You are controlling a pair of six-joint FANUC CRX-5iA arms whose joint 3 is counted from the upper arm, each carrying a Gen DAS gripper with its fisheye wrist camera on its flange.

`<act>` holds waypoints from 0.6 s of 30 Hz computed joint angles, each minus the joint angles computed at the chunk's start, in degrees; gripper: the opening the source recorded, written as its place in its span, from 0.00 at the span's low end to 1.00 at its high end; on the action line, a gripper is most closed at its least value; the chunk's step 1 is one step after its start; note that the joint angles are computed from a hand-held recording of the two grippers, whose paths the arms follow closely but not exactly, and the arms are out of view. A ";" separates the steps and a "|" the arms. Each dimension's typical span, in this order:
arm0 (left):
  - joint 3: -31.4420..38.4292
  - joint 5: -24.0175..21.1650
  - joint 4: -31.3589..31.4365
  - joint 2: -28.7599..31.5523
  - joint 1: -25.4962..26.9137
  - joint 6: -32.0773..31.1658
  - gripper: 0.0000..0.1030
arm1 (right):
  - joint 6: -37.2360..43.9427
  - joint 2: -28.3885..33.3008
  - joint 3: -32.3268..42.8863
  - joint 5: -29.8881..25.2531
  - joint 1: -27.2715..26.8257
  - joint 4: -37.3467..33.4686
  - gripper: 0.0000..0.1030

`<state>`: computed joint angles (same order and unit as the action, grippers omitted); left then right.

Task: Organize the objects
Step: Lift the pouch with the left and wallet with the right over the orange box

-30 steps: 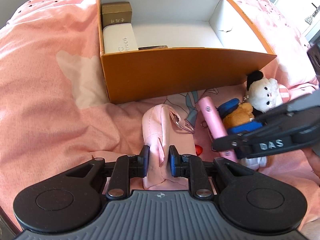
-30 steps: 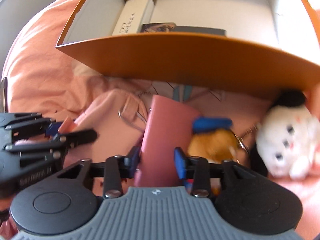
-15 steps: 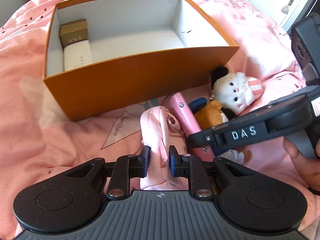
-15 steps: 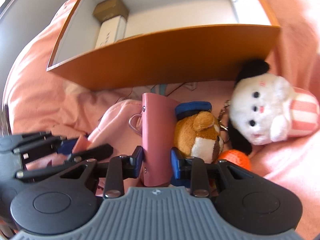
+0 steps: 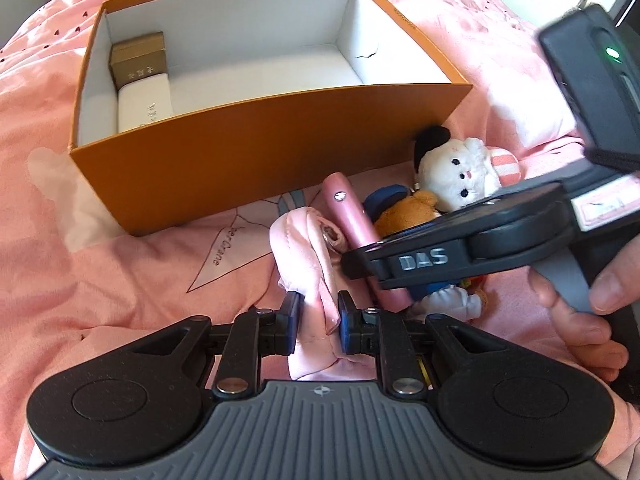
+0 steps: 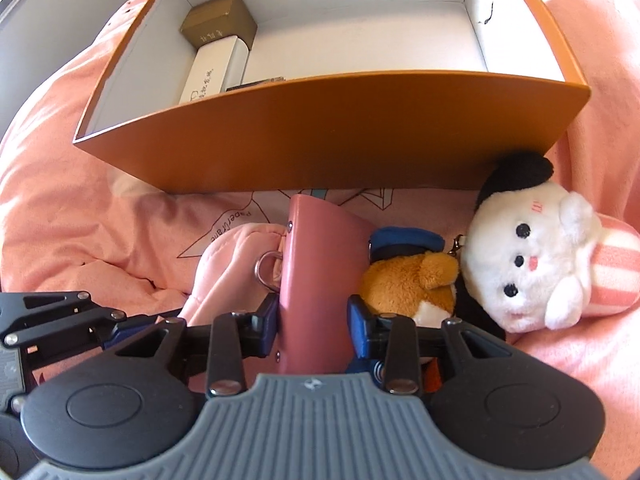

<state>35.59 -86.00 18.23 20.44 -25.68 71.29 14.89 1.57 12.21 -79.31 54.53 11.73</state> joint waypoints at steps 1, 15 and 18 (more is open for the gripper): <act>0.12 -0.33 0.40 0.06 0.38 0.37 0.21 | -0.52 -0.61 -0.59 0.27 0.31 0.45 0.33; 6.10 1.14 2.00 -1.63 2.88 -1.87 0.20 | -5.71 -11.11 -6.82 8.00 3.87 6.59 0.18; 9.12 2.20 2.78 -0.88 3.48 -1.64 0.20 | -5.97 -12.12 -6.46 8.39 4.56 9.27 0.18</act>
